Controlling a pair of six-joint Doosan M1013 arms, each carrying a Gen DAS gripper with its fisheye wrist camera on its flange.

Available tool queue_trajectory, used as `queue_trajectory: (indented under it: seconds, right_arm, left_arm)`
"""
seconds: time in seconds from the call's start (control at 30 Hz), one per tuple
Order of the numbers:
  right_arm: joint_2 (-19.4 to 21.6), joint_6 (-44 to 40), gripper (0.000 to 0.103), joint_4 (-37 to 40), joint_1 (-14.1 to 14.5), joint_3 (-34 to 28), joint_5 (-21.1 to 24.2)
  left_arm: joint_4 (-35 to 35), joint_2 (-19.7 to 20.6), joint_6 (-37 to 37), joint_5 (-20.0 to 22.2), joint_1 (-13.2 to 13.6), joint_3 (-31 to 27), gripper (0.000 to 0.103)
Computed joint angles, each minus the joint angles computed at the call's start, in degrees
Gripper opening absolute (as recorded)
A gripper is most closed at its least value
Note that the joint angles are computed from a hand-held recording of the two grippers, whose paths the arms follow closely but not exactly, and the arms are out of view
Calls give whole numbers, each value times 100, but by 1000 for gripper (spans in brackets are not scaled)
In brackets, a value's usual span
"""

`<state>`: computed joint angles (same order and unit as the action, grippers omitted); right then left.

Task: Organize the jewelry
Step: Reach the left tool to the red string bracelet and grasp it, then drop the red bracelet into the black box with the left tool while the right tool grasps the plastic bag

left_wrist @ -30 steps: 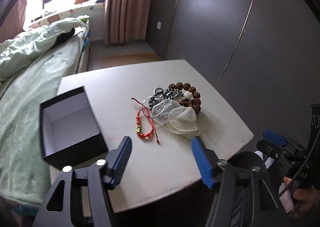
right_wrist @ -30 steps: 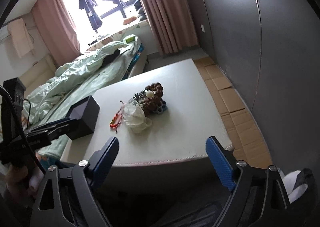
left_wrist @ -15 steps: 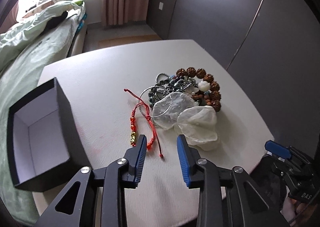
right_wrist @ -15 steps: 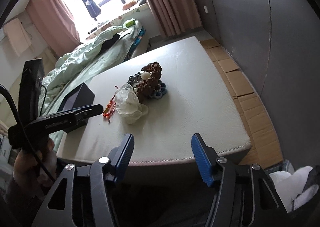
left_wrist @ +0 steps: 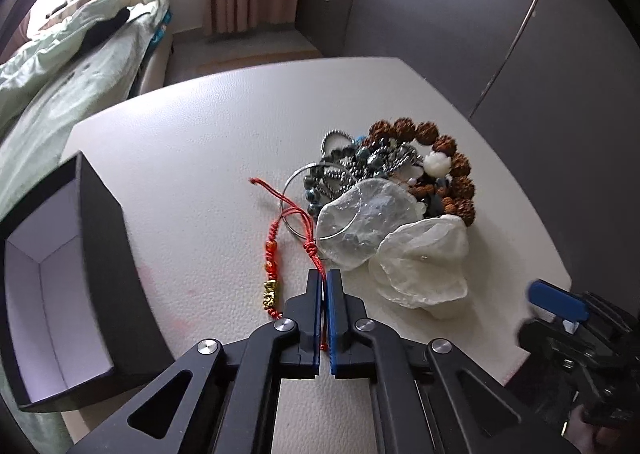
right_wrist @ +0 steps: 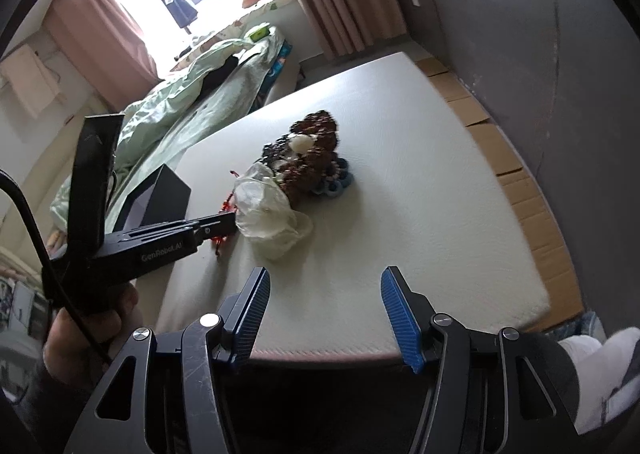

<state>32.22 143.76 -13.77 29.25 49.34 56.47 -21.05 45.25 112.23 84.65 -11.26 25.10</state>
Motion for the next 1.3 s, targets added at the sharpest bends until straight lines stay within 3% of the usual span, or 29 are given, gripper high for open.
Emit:
queue_trajectory:
  seconds: [0.3, 0.73, 0.87, 0.93, 0.97, 1.17, 1.3]
  right_arm:
    - [415, -442, 59, 594, -138, -665, -7]
    - [1002, -566, 59, 742, -185, -1595, 531]
    - [1102, -651, 41, 835, -206, -1774, 674]
    - [1156, -728, 23, 873, -204, -1872, 774]
    - [1168, -803, 6, 986, -218, -1881, 760]
    - [1018, -852, 5, 989, -156, -1728, 360]
    - [1076, -958, 5, 845, -92, -2044, 402]
  left_arm:
    - [-442, 69, -106, 130, 172, -480, 1]
    - [-928, 101, -216, -55, 490, -1037, 1]
    - [-954, 172, -323, -93, 601, -1235, 1]
    - [-959, 205, -388, -108, 652, -1312, 1]
    - [-953, 212, -415, -131, 679, -1322, 1]
    - [-868, 323, -653, -140, 807, -1449, 1]
    - [-846, 641, -910, 177, 883, -2030, 1]
